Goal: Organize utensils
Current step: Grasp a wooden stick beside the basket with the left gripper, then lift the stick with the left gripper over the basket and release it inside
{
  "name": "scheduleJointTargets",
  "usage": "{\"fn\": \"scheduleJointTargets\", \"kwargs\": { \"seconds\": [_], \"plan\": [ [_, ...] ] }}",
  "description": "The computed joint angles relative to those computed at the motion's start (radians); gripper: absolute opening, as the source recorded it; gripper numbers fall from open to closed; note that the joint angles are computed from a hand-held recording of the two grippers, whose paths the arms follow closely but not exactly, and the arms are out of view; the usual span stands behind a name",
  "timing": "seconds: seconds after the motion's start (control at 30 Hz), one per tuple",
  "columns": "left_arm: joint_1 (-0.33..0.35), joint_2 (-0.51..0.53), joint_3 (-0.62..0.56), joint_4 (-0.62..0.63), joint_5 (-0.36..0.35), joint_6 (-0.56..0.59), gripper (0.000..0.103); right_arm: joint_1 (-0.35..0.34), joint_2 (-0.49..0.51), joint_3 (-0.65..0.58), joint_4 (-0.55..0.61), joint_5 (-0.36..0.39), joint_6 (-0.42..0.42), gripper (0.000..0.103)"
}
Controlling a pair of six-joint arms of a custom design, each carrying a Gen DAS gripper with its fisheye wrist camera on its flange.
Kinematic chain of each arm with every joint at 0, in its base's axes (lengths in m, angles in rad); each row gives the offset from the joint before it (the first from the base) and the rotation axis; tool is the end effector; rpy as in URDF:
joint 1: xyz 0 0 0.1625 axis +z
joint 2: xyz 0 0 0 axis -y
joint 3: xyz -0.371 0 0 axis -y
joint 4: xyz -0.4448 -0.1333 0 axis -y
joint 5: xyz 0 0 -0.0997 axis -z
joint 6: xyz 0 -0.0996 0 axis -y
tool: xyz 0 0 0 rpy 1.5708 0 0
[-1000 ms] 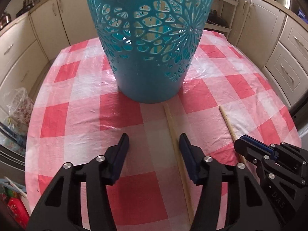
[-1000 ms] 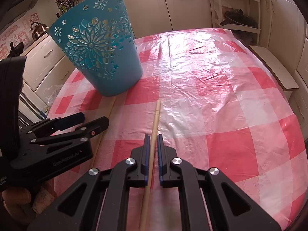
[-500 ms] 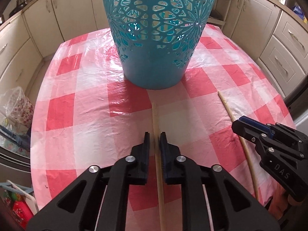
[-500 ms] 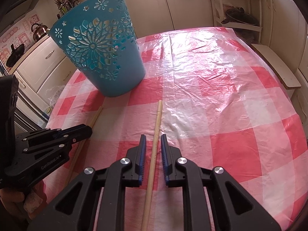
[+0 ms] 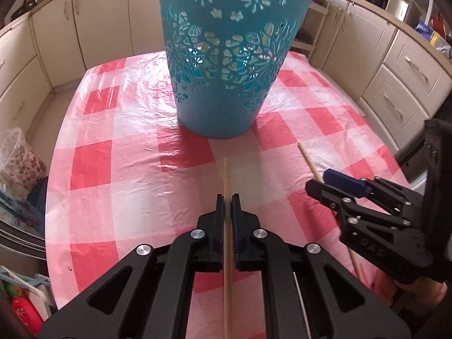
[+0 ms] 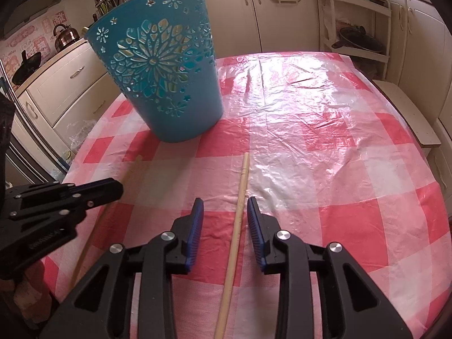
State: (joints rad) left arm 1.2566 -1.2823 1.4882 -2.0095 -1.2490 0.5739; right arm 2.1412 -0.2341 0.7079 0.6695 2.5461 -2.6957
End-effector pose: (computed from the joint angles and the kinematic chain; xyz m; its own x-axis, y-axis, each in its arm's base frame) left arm -0.0472 -0.6784 0.3583 -0.6134 0.6903 -0.3837 0.7546 0.6556 -0.0267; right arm 0.4149 -0.5526 -0.0466 -0.8051 0.3177 0.5009 -0.1598 0.6971 -0.6990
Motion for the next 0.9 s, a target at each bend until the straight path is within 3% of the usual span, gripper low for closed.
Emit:
{"fn": "scheduleJointTargets", "kwargs": {
  "seconds": [0.23,0.47,0.6,0.9],
  "plan": [
    [0.004,-0.065,-0.077,0.087,-0.219,0.009,0.005,0.001,0.011,-0.016,0.006,0.007,-0.011,0.037],
    [-0.032,-0.031,-0.166,-0.032,-0.349,-0.088,0.005,0.006,0.030,-0.042,0.030,0.022,-0.006,0.037],
    [-0.066,0.028,-0.217,-0.162,-0.359,-0.152,0.005,0.006,0.030,-0.042,0.030,0.023,-0.007,0.037],
    [-0.118,0.201,-0.324,-0.441,-0.285,-0.238,0.005,0.005,0.031,-0.045,0.027,0.018,-0.017,0.041]
  ]
}}
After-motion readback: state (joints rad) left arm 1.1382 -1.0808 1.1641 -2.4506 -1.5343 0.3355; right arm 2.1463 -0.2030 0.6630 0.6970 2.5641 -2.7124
